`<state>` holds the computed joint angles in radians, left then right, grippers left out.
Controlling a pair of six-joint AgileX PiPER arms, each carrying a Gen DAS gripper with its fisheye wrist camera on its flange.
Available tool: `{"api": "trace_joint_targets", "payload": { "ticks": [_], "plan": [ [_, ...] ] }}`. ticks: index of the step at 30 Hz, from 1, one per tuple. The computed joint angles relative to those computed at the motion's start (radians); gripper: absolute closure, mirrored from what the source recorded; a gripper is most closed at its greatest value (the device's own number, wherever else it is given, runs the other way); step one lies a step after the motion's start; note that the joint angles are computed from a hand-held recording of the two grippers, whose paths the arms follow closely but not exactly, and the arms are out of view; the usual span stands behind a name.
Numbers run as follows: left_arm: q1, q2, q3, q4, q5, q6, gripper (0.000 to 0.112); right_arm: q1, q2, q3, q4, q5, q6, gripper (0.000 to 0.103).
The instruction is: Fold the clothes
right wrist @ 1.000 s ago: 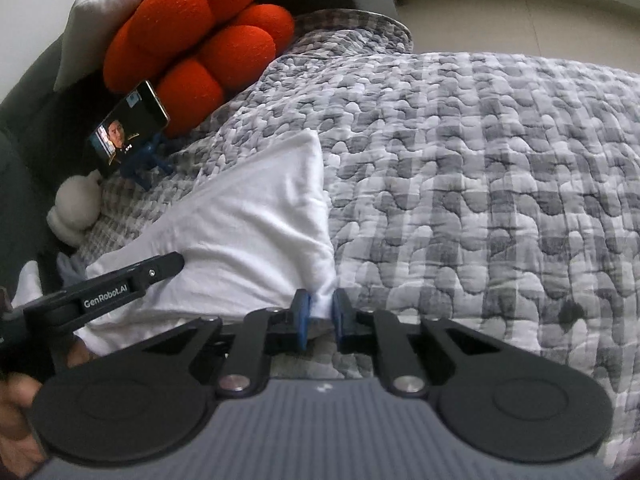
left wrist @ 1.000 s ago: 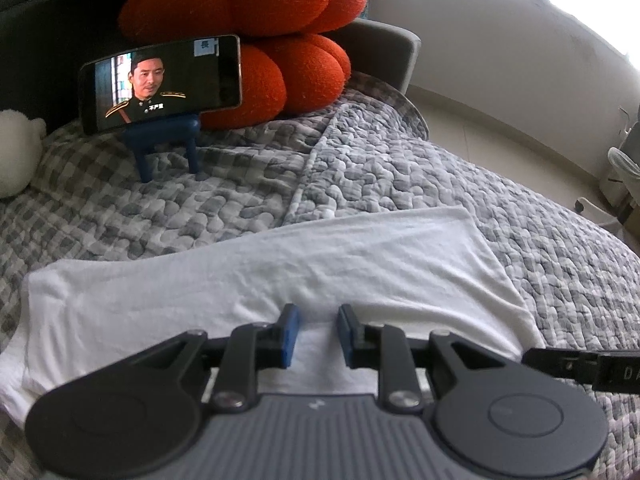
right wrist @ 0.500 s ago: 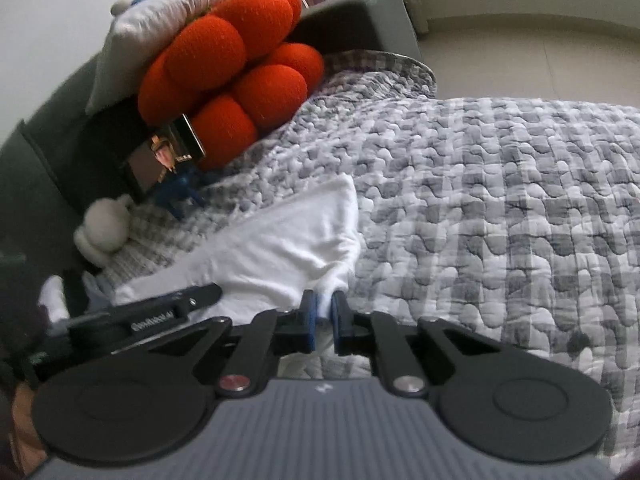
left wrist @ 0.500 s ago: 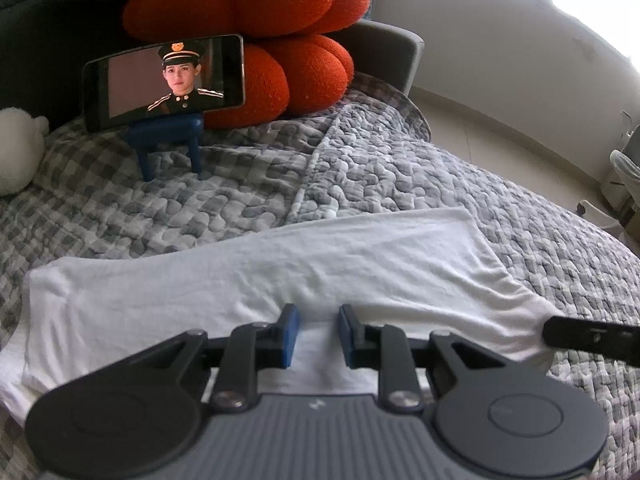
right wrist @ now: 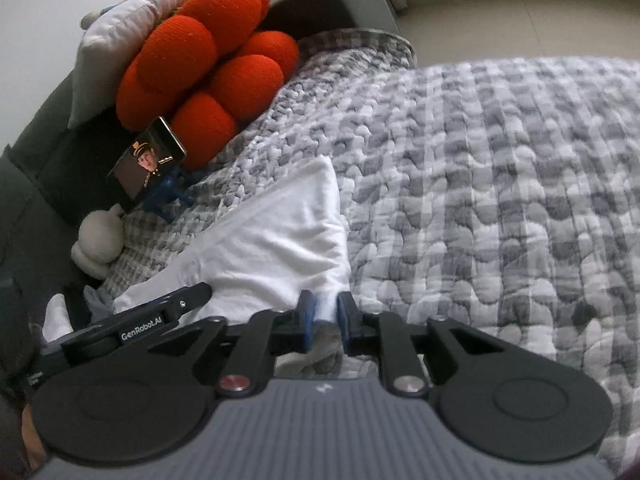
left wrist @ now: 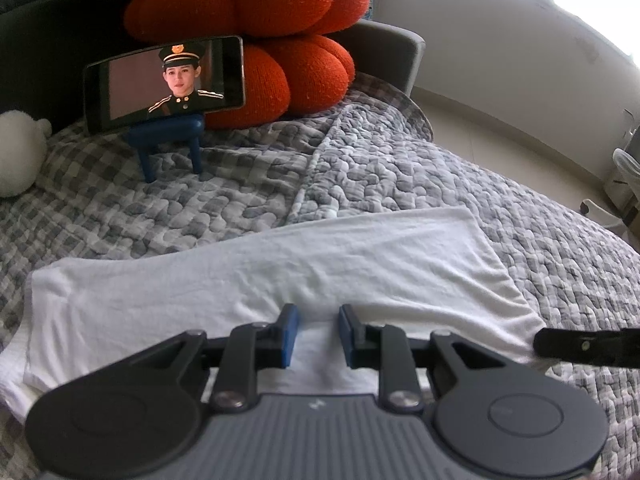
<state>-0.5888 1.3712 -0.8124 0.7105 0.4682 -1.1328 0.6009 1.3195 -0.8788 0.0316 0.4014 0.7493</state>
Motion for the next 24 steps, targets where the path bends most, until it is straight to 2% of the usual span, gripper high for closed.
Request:
{"api": "trace_joint_targets", "payload": {
  "ticks": [1,5,7,9,11,14,18,21,22,24],
  "plan": [
    [-0.001,0.001,0.000,0.001,0.000,-0.001,0.088,-0.006,0.004,0.002,0.027,0.000,-0.014,0.069],
    [0.001,0.001,-0.001,-0.003,-0.001,0.004,0.088,-0.051,-0.002,0.031,0.225,-0.032,-0.165,0.069],
    [0.004,0.000,-0.001,-0.010,-0.003,0.010,0.088,-0.063,-0.001,0.036,0.275,-0.031,-0.198,0.069],
    [0.006,0.000,0.000,-0.014,-0.004,0.014,0.087,-0.060,-0.008,0.038,0.250,-0.036,-0.170,0.070],
    [0.005,0.001,-0.001,-0.013,-0.004,0.013,0.087,-0.052,-0.017,0.040,0.202,-0.041,-0.124,0.087],
    [0.005,0.001,-0.001,-0.014,-0.005,0.013,0.087,-0.039,-0.031,0.043,0.126,-0.049,-0.048,0.092],
    [0.003,0.006,-0.004,-0.008,-0.002,0.005,0.087,-0.017,-0.030,0.029,0.027,-0.031,0.056,0.092],
    [-0.008,0.009,-0.005,0.014,0.007,-0.014,0.086,-0.020,-0.003,0.011,0.033,-0.001,0.060,0.090],
    [-0.011,0.010,-0.006,0.019,0.009,-0.019,0.086,-0.025,-0.001,0.013,0.055,-0.005,0.041,0.084],
    [-0.013,0.011,-0.006,0.022,0.011,-0.023,0.085,-0.041,-0.007,0.026,0.131,-0.026,-0.034,0.083]
  ]
}}
